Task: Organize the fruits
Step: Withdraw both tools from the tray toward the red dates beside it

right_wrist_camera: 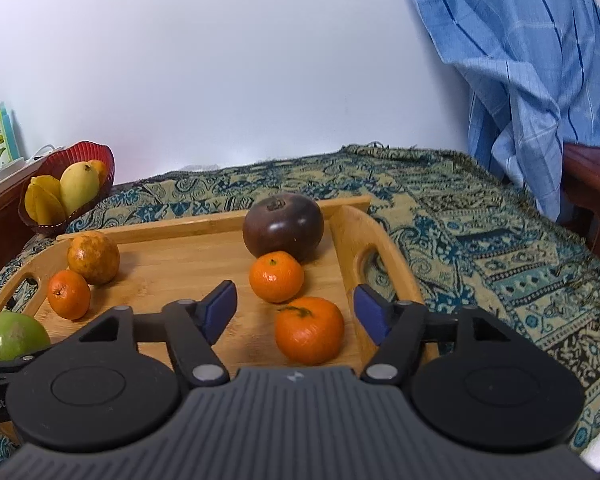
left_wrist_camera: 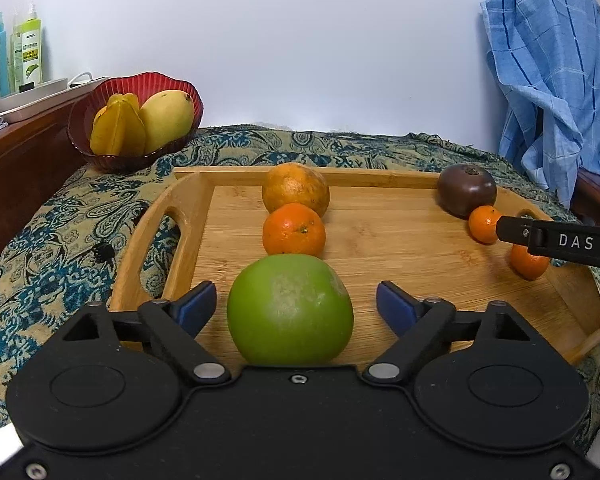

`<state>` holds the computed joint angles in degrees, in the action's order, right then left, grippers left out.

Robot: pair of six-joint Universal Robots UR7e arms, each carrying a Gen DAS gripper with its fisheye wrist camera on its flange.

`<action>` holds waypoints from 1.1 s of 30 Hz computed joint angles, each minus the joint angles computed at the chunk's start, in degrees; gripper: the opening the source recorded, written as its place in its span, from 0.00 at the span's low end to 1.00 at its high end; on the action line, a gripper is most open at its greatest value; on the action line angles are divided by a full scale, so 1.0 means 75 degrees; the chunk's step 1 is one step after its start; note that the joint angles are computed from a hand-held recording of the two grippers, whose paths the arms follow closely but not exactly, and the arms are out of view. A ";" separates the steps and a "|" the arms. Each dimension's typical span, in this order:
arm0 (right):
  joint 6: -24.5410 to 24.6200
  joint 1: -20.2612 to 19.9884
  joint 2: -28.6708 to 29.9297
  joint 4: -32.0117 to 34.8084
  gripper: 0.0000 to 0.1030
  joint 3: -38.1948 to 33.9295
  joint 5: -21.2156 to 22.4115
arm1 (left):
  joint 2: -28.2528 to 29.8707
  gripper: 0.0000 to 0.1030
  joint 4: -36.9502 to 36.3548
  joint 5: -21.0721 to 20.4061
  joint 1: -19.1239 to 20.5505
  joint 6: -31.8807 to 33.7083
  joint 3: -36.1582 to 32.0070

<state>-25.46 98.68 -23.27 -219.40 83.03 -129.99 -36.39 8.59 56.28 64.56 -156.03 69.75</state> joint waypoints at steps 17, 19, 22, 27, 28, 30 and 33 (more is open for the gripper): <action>-0.0508 0.0213 -0.0022 -0.1070 0.90 0.0621 0.0049 | -0.0898 0.97 -0.0972 0.0204 -0.0142 0.0260 0.1417; -0.0484 0.0243 -0.0055 -0.1269 0.92 0.0766 0.0041 | -0.1035 0.98 -0.1109 0.0186 -0.0184 0.0268 0.1659; -0.0758 0.0322 -0.0068 -0.1628 0.92 0.0964 0.0068 | -0.1318 0.99 -0.1308 0.0328 -0.0223 0.0287 0.2104; -0.1477 0.0473 0.0013 -0.2445 0.97 0.1357 0.0183 | -0.1775 1.00 -0.1930 0.0611 -0.0269 0.0628 0.2929; -0.1525 0.0497 0.0014 -0.2557 0.97 0.1460 0.0221 | -0.1858 1.00 -0.2070 0.0620 -0.0283 0.0718 0.3108; -0.1625 0.0538 0.0018 -0.2781 0.98 0.1674 0.0308 | -0.1974 1.00 -0.2189 0.0662 -0.0302 0.0828 0.3343; -0.1772 0.0619 0.0063 -0.3137 0.99 0.1948 0.0333 | -0.2139 1.00 -0.2293 0.0808 -0.0309 0.0898 0.3660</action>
<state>-38.74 103.32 -22.80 -242.93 97.64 -127.49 -52.43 -8.62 62.34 62.24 -149.30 97.20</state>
